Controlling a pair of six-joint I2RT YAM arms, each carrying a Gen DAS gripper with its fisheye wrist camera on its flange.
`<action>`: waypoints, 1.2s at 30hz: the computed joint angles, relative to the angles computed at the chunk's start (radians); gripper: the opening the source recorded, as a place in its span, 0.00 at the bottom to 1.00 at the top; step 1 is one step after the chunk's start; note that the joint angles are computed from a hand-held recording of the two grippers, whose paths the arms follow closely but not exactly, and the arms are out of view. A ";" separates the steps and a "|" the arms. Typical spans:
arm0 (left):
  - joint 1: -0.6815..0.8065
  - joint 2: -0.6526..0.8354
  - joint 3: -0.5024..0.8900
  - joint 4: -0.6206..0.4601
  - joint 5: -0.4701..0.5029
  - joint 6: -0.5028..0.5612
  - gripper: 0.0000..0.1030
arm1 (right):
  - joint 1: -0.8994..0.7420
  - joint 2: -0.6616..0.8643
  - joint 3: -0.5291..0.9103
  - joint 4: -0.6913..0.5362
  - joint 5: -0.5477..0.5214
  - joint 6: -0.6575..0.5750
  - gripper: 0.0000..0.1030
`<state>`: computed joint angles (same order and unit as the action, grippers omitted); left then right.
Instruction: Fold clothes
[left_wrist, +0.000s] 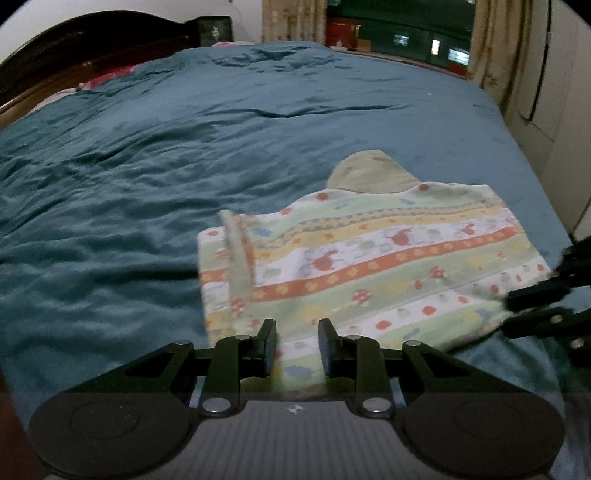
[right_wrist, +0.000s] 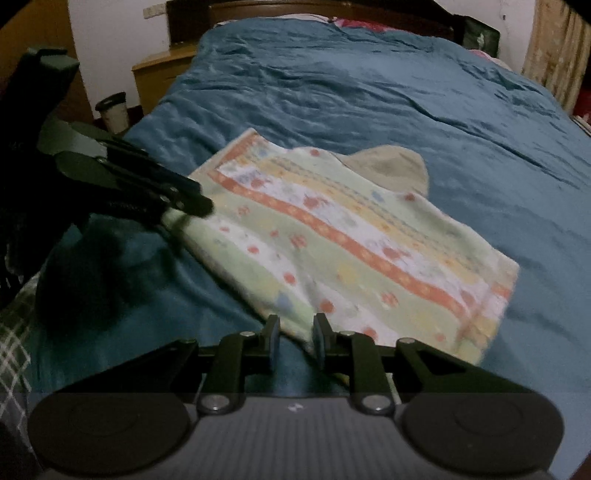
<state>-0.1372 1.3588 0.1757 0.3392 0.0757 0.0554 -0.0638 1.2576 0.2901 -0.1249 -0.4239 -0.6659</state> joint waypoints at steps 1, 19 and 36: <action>0.009 -0.012 0.001 -0.013 0.008 -0.008 0.27 | -0.014 -0.025 -0.001 -0.024 -0.004 -0.006 0.18; 0.037 0.025 0.068 -0.046 0.025 -0.044 0.27 | -0.198 0.014 0.048 -0.017 -0.041 -0.061 0.27; 0.079 0.271 0.243 0.032 -0.010 -0.053 0.27 | -0.135 0.286 0.192 0.200 -0.002 0.132 0.28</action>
<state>-0.0581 1.6294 0.4187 0.3715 0.0652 0.0020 -0.1991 1.5434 0.4824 0.0747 -0.4256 -0.5339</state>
